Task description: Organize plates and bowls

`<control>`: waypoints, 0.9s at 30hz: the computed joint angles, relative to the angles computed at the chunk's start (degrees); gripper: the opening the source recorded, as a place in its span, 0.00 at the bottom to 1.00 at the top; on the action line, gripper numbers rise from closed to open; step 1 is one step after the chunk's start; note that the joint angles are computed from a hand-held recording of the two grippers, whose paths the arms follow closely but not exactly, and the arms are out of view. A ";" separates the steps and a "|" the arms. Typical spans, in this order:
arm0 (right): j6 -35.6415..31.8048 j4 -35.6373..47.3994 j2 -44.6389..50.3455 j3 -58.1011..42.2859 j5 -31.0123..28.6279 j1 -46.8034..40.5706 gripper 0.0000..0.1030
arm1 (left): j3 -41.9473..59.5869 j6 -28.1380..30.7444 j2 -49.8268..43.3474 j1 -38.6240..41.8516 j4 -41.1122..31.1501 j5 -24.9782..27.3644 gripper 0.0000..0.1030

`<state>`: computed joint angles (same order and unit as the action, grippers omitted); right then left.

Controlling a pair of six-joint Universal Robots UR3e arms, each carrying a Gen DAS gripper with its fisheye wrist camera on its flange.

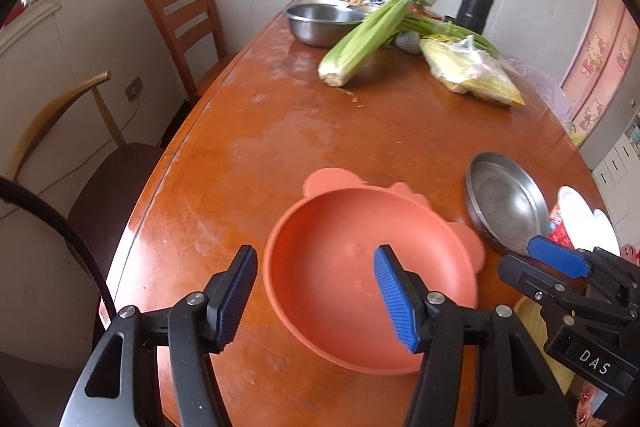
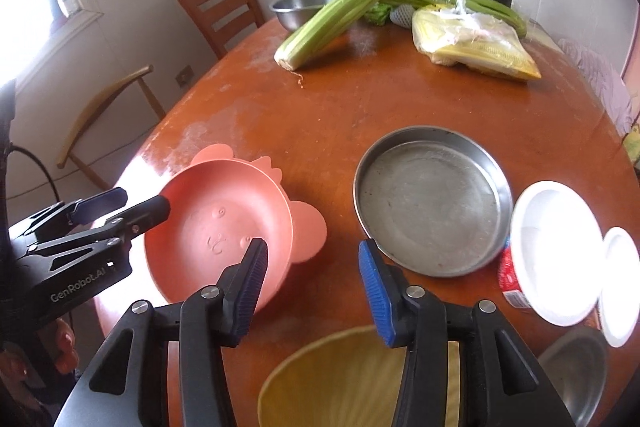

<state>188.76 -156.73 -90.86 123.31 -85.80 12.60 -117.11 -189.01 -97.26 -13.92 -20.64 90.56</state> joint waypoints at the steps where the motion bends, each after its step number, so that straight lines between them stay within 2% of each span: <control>1: -0.80 0.41 -1.73 1.05 0.40 -0.59 0.48 | 0.15 -0.28 0.24 -0.66 -0.20 0.09 0.59; 9: -7.14 5.17 -15.05 8.75 2.84 -6.97 0.48 | 2.01 -3.29 0.56 -6.55 -1.46 2.37 0.59; 17: -17.03 15.48 -28.33 14.83 9.26 -18.73 0.48 | 4.53 -6.03 -1.47 -12.78 -3.53 3.25 0.59; 27: -28.28 22.50 -33.13 18.54 12.45 -25.70 0.48 | 8.33 -9.42 -7.46 -18.54 -6.42 3.83 0.59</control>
<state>160.48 -134.23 -123.99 141.85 -73.36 -13.10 -108.78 -198.43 -104.72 -32.46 -27.06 94.39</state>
